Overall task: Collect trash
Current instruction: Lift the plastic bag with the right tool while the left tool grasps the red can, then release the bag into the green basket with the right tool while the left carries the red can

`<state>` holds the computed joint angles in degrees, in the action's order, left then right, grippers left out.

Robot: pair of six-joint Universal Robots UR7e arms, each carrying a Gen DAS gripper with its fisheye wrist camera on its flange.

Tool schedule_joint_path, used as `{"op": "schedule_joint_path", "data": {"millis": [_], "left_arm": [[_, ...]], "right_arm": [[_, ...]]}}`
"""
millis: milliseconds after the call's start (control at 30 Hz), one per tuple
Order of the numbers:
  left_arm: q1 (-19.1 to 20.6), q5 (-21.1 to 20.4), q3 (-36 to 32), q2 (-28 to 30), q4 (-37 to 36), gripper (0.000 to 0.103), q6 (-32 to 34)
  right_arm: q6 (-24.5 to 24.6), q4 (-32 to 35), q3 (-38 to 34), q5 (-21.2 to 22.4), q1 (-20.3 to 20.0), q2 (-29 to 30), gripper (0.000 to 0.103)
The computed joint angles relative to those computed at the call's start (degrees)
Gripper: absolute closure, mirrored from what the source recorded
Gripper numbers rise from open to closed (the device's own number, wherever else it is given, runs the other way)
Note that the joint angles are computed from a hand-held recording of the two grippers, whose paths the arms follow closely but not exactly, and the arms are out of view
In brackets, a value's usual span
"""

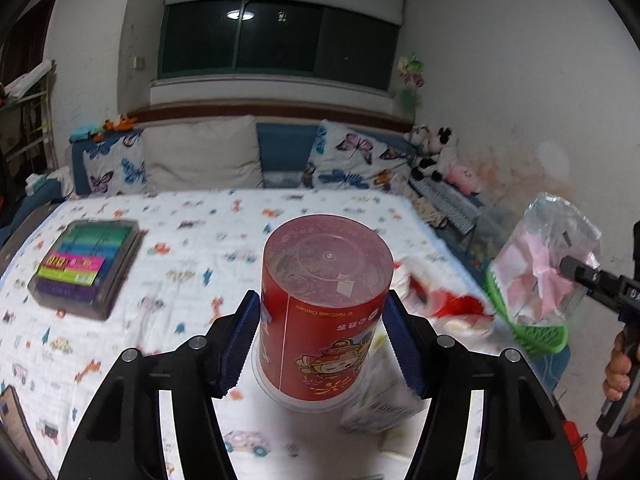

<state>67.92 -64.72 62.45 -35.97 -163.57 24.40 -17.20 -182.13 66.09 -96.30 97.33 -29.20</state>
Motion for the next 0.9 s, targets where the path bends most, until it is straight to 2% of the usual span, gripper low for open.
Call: {"op": "schedule_joint_path", "data": {"millis": [200, 400, 567, 733, 800, 867, 900], "left_arm": [[-2.4, -2.2, -2.7, 1.4, 1.8, 0.042, 1.3], [-4.4, -4.9, -6.9, 4.6, 5.2, 0.042, 1.1], [-5.8, -7.4, -13.5, 9.2, 10.6, 0.042, 0.4], [-7.1, -9.7, -21.1, 14.7, 16.0, 0.042, -0.2], [-7.6, -10.0, -24.3, 17.3, 17.4, 0.042, 0.2], [-7.8, -10.8, -28.2, 19.9, 20.2, 0.042, 0.0], [-8.0, -11.6, -31.6, 22.1, 22.8, 0.042, -0.4]], "right_arm": [[0.6, -4.8, 3.9, -3.5, -1.0, -3.2, 0.081], [1.4, -8.4, 7.0, -9.4, -3.2, -5.2, 0.081], [2.3, -9.6, 8.3, -13.2, -5.9, -6.1, 0.080], [5.2, -7.5, 9.1, -13.8, -9.0, -7.0, 0.077], [6.3, -6.7, 9.4, -14.0, -10.0, -7.2, 0.071], [6.7, -6.4, 9.6, -13.9, -10.6, -7.4, 0.057], [6.6, -6.6, 9.9, -14.1, -11.0, -7.5, 0.055]]}}
